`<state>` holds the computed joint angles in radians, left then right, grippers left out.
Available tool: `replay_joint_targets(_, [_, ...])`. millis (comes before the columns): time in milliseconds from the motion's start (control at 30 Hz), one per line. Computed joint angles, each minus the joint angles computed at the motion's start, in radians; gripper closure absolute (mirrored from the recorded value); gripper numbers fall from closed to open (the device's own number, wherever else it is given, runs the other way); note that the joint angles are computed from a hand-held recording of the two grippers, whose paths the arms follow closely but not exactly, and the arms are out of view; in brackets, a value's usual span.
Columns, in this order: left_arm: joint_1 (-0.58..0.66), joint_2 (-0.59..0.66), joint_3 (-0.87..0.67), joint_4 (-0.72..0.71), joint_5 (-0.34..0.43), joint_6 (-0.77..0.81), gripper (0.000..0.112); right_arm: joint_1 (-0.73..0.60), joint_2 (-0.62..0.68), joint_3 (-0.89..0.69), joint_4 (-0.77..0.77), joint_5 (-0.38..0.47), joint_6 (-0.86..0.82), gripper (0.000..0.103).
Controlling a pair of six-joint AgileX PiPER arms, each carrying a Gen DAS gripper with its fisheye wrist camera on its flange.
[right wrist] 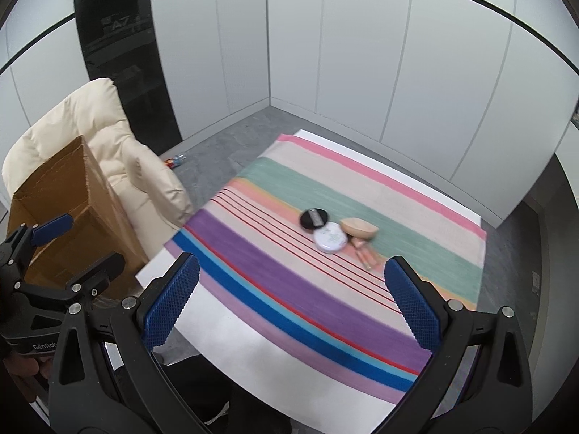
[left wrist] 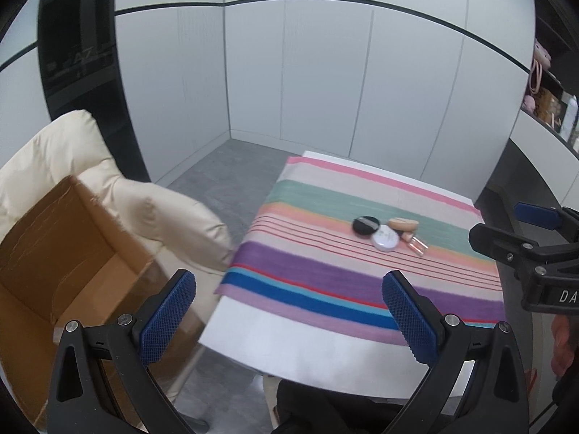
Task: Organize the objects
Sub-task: 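Move both grippers back from the cardboard box toward the rug objects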
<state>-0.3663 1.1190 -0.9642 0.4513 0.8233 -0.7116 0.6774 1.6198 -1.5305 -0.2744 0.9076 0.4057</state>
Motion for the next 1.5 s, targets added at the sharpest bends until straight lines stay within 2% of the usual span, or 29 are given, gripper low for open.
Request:
replay_joint_targets(100, [-0.07, 0.042, -0.034, 0.057, 0.018, -0.05, 0.009, -0.035, -0.031, 0.045, 0.007, -0.009, -0.007, 0.0])
replay_joint_targets(500, [-0.221, 0.199, -0.181, 0.102, 0.053, -0.109, 0.009, -0.198, -0.141, 0.196, 0.055, -0.04, -0.056, 0.0])
replay_joint_targets(667, [-0.242, 0.289, -0.258, 0.061, 0.047, -0.082, 0.009, -0.278, -0.215, 0.298, 0.032, -0.069, -0.081, 0.0])
replay_joint_targets(933, [-0.266, 0.445, -0.37, -0.017, 0.028, -0.015, 0.009, -0.389, -0.254, 0.416, 0.049, -0.102, -0.146, 0.0])
replay_joint_targets(1133, [-0.223, 0.571, -0.428, -0.038, 0.014, 0.03, 0.01, -0.401, -0.148, 0.478, 0.069, -0.263, -0.169, 0.004])
replay_joint_targets(1267, [-0.163, 0.632, -0.427, -0.08, -0.056, 0.07, 0.011, -0.406, -0.047, 0.475, 0.121, -0.344, -0.194, 0.009])
replay_joint_targets(1500, [-0.089, 0.817, -0.466, -0.158, -0.16, 0.176, 0.02, -0.415, 0.192, 0.376, 0.176, -0.478, -0.263, 0.015])
